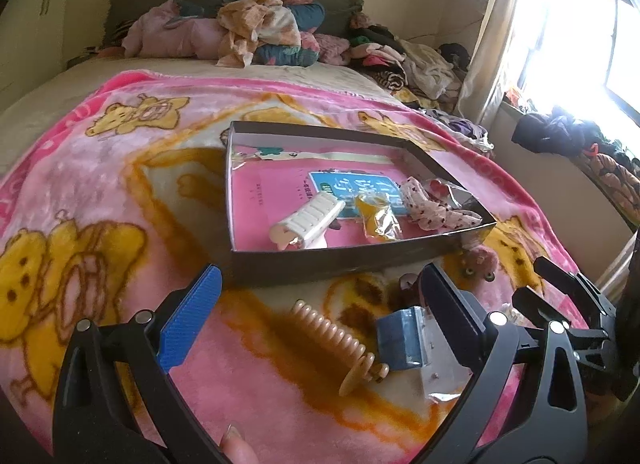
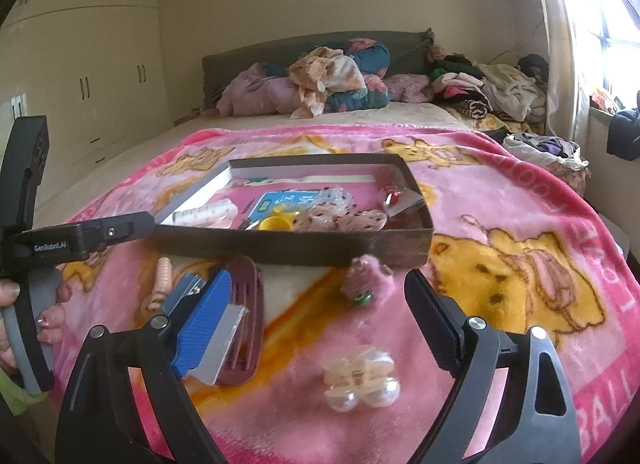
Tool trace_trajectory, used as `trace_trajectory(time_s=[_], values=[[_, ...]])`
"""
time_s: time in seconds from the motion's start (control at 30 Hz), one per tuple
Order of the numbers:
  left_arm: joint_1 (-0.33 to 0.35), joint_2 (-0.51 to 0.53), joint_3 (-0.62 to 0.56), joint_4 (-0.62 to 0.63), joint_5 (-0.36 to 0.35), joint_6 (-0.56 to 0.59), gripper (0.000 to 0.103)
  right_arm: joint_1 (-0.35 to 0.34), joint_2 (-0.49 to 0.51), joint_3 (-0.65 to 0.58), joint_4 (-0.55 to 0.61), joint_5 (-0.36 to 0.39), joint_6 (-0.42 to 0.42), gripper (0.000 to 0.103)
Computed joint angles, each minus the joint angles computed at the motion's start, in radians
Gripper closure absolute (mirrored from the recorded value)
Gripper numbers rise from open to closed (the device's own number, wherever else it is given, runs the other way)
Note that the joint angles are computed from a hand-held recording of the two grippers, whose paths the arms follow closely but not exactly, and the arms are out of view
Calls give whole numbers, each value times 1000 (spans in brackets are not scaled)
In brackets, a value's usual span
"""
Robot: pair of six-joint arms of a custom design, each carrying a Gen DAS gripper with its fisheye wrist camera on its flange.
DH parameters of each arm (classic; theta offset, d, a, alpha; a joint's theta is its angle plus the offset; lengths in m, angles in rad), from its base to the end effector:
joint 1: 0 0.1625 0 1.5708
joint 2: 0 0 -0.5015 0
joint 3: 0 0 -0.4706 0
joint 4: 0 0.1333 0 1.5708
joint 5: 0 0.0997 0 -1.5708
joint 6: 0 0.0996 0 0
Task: Organize jewelry
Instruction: 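Withdraw both open tools from the box toward the remaining items, then grasp the clear card with blue clip in right tool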
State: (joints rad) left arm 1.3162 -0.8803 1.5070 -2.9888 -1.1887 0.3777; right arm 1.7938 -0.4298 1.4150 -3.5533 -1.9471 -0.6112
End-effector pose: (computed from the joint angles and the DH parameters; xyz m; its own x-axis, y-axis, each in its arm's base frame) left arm -0.0457 -0.8524 0.2791 -0.8315 0.2295 -0.5059 0.5203 0.6408 -0.5645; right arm 0.2818 -0.8055 0.0128 -0.7298 -0.2255 0.6453 -0.6579 0.4881 -0.5735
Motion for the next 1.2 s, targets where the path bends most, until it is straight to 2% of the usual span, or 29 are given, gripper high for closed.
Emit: trace_trajectory(time_s=[0.47, 0.73, 0.9, 1.03, 1.13, 1.2], values=[[20, -25, 34, -22, -8, 13, 12, 20, 10, 15, 39, 0, -22, 17], [33, -37, 50, 14, -7, 2, 12, 27, 17, 13, 86, 0, -18, 17], [45, -41, 49, 63, -31, -21, 12, 33, 33, -3, 111, -15, -34, 18], [52, -41, 42, 104, -55, -50, 13, 35, 46, -19, 144, -34, -42, 21], [55, -39, 38, 133, -73, -64, 18, 34, 53, -33, 168, -44, -42, 27], [56, -36, 33, 150, -80, -73, 20, 33, 57, -39, 184, -49, -43, 34]])
